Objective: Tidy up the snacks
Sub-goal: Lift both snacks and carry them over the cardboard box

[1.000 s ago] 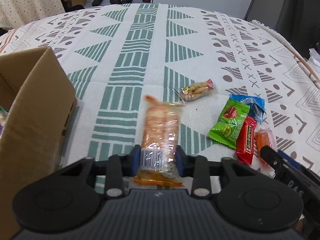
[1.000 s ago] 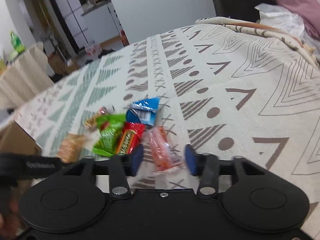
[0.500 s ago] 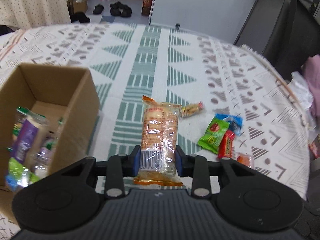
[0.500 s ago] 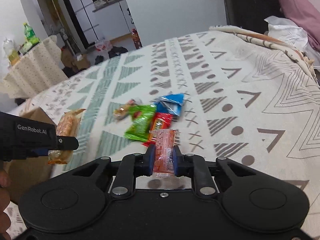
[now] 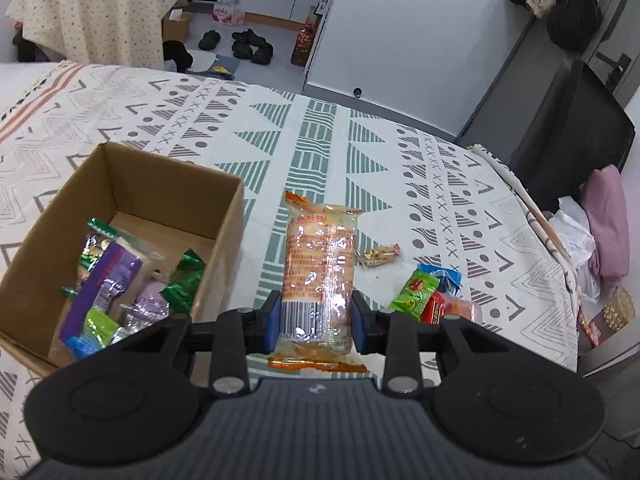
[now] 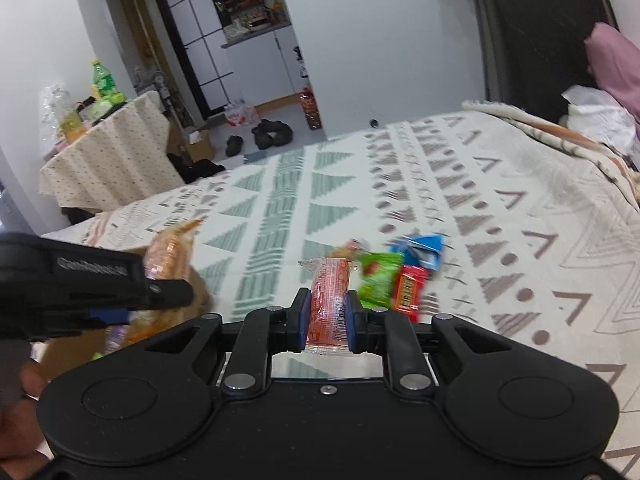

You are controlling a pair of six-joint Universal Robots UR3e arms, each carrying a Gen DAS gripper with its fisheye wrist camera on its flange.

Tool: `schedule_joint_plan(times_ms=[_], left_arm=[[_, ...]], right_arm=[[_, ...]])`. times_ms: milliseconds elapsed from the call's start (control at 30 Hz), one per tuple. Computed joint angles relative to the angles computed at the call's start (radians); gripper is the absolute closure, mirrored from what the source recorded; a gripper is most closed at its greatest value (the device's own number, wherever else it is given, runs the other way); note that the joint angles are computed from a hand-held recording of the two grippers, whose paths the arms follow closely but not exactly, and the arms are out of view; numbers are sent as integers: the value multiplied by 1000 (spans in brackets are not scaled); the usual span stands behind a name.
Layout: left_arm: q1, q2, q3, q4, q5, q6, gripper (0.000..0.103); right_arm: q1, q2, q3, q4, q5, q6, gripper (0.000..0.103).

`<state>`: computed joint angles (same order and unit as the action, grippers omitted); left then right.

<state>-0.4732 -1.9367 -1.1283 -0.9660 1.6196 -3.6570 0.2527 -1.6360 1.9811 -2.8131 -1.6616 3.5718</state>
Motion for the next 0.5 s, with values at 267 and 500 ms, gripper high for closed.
schedule_joint_plan(times_ms=[267, 500], left_arm=[[90, 125, -133, 46, -10, -13, 70], [197, 225, -227, 51, -49, -12, 70]], right_arm=[[119, 105, -189, 39, -78, 53, 85], [196, 224, -372, 102, -104, 79, 85]])
